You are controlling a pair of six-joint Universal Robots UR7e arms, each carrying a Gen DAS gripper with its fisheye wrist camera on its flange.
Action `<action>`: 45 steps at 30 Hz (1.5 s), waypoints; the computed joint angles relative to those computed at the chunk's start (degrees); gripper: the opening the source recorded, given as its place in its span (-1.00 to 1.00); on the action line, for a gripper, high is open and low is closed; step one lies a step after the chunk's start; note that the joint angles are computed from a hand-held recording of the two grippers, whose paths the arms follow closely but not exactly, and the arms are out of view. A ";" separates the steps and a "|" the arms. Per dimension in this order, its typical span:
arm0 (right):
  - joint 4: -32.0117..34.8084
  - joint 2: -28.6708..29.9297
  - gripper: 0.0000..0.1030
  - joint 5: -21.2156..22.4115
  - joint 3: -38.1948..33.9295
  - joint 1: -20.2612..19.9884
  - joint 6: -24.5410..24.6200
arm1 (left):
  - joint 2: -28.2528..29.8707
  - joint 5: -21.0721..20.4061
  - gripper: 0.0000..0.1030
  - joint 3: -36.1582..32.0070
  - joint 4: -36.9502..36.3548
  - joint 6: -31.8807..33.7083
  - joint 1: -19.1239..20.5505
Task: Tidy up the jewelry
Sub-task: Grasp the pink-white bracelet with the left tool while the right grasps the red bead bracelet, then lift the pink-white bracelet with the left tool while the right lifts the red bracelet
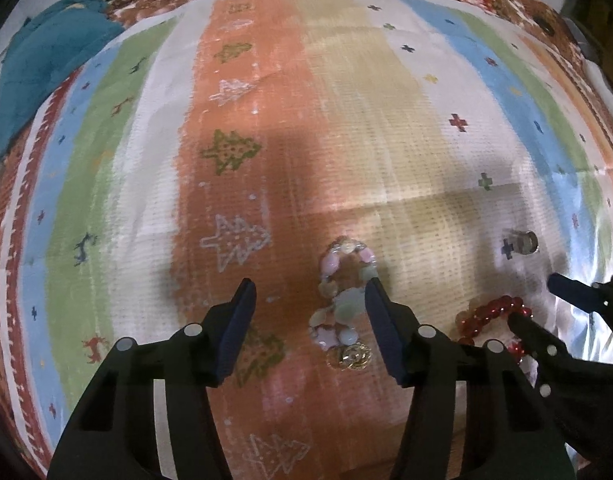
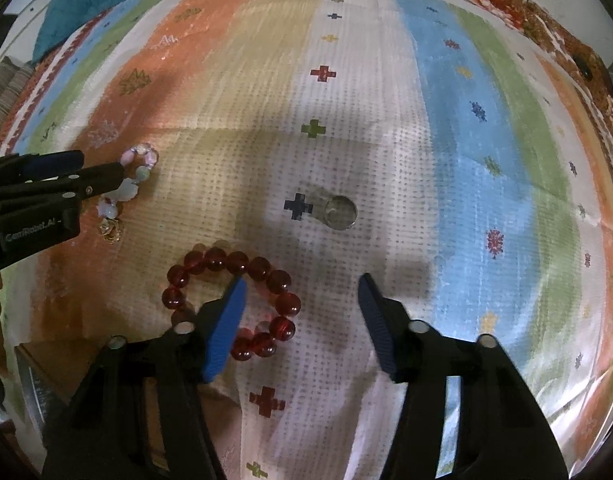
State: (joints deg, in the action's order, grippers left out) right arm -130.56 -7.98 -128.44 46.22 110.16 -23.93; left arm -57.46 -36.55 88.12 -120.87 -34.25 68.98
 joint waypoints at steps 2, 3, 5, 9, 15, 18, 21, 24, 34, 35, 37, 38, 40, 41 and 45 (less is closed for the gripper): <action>1.10 0.28 -0.01 -0.01 -0.43 -0.12 0.09 | 0.42 -0.36 0.08 -0.41 -0.30 0.63 0.06; 0.98 0.44 -0.01 -0.34 -0.42 -0.07 -0.36 | 0.62 -0.41 0.07 -0.59 -0.23 0.71 0.13; 0.20 0.60 -0.06 -0.84 -0.14 0.07 -1.45 | 1.18 -0.76 -0.01 -1.24 0.47 0.89 0.51; 0.94 0.28 -0.39 -0.09 0.49 0.11 -1.92 | 1.67 -2.21 -0.53 -1.27 0.00 3.29 0.99; 0.73 0.05 -0.70 0.26 1.40 0.24 -2.58 | 1.63 -1.70 -0.76 -0.79 -0.20 4.13 0.64; 1.37 -0.36 -0.72 1.65 1.40 -0.06 -1.39 | 1.19 -1.11 -0.86 -0.12 -1.12 4.25 0.31; 1.71 -0.65 -0.73 2.87 0.85 -0.37 -0.98 | 0.60 -0.59 -0.86 0.24 -1.33 3.76 -0.16; 0.78 -1.09 -0.73 3.28 1.02 -0.16 -1.62 | -0.17 -0.29 -0.87 1.05 -2.48 4.34 -0.89; -4.49 -2.85 -0.73 5.08 3.36 0.91 -3.53 | -2.13 1.78 -0.86 2.01 -3.56 3.86 -2.95; -4.86 -2.92 -0.73 5.43 3.32 0.98 -3.60 | -2.32 1.90 -0.86 2.08 -3.59 3.85 -3.11; -5.79 -3.07 -0.73 5.86 3.48 1.10 -3.87 | -2.70 2.19 -0.86 2.35 -3.96 4.08 -3.38; -5.89 -3.16 -0.73 6.20 3.42 1.18 -3.84 | -2.93 2.18 -0.86 2.49 -4.00 4.12 -3.53; -6.00 -3.25 -0.73 6.76 3.39 1.33 -3.86 | -3.16 2.46 -0.86 2.51 -3.33 4.06 -3.85; -5.73 -3.47 -0.73 7.08 3.60 1.36 -3.80 | -3.19 2.80 -0.86 2.44 -2.88 4.02 -3.95; -7.03 -4.26 -0.73 7.40 4.99 1.54 -3.87 | -3.74 3.27 -0.87 3.04 -2.01 3.44 -4.53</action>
State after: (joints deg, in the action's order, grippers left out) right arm -137.60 -12.23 -121.04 51.21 111.71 -27.80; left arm -61.20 -33.28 91.16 -122.88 -30.81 64.45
